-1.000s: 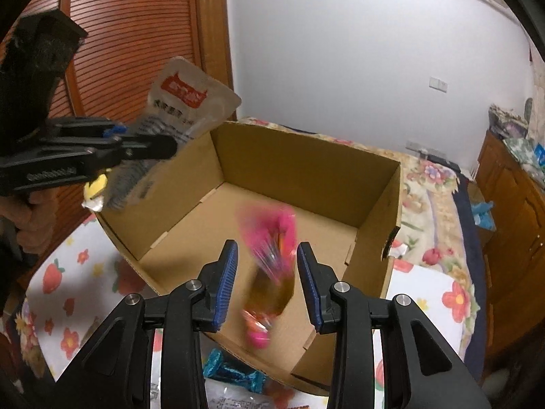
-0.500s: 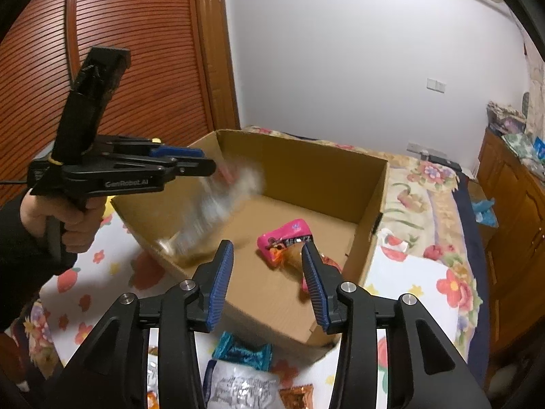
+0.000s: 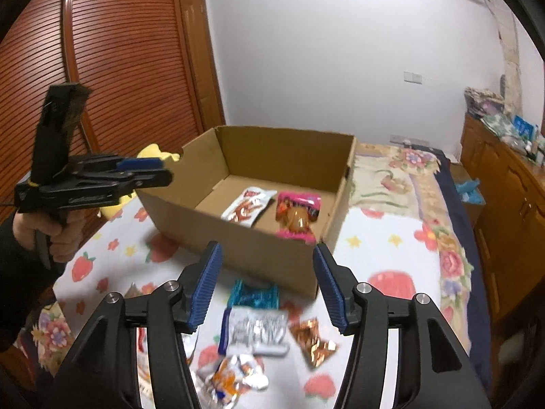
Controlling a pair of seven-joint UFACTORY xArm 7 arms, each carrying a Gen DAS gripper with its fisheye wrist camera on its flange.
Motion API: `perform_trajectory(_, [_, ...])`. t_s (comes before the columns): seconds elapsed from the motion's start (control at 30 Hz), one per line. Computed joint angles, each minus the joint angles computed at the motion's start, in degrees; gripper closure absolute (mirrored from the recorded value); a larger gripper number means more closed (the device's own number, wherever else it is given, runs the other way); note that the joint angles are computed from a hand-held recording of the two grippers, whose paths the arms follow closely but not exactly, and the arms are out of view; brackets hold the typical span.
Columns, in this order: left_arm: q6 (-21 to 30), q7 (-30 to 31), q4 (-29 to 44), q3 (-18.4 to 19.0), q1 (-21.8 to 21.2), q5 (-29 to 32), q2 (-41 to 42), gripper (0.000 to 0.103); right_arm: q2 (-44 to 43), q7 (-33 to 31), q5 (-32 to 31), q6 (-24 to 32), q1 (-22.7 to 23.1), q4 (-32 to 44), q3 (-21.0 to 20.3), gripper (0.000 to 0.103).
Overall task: Organize snacks
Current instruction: 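Withdraw both tools from the box back over the snack pile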
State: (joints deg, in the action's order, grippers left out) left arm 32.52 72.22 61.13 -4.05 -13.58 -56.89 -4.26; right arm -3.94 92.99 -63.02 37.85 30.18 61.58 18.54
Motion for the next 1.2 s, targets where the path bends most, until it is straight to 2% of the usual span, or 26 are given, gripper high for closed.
perform_trajectory(0.1, [1.1,2.4,-4.8,0.9,0.1,-1.6,-3.7,0.057,-1.2,3.1,-0.2,1.0,0.7,-1.8,1.0,0.044])
perform_trajectory(0.23, [0.1,5.3,-10.6,2.2,-0.9,-2.9,-7.7,0.057,-1.6,7.8,-0.7,3.2,2.0,-3.6,2.9,0.042])
perform_trajectory(0.47, [0.3,9.5,-18.3,4.9,-2.3,-4.8,-12.8,0.055,1.4,15.5,-2.7,6.7,5.6,-4.1,4.2,0.041])
perform_trajectory(0.7, [0.8,12.8,-22.7,6.8,-3.2,-6.6,-15.2,0.048,5.9,19.8,-4.1,7.7,9.6,-2.7,2.6,0.041])
perform_trajectory(0.77, [0.5,14.1,-23.7,7.1,-3.5,-7.9,-15.5,0.039,7.2,20.9,-4.3,7.9,10.6,-2.3,1.9,0.040])
perform_trajectory(0.83, [-0.7,15.5,-24.6,6.9,-3.8,-9.4,-15.7,0.036,7.9,21.6,-4.1,8.1,11.5,-2.1,1.2,0.038])
perform_trajectory(1.2, [-5.0,20.5,-27.3,5.5,-5.0,-13.7,-15.0,0.036,9.9,24.5,-2.1,7.1,13.0,-3.1,-1.2,0.035])
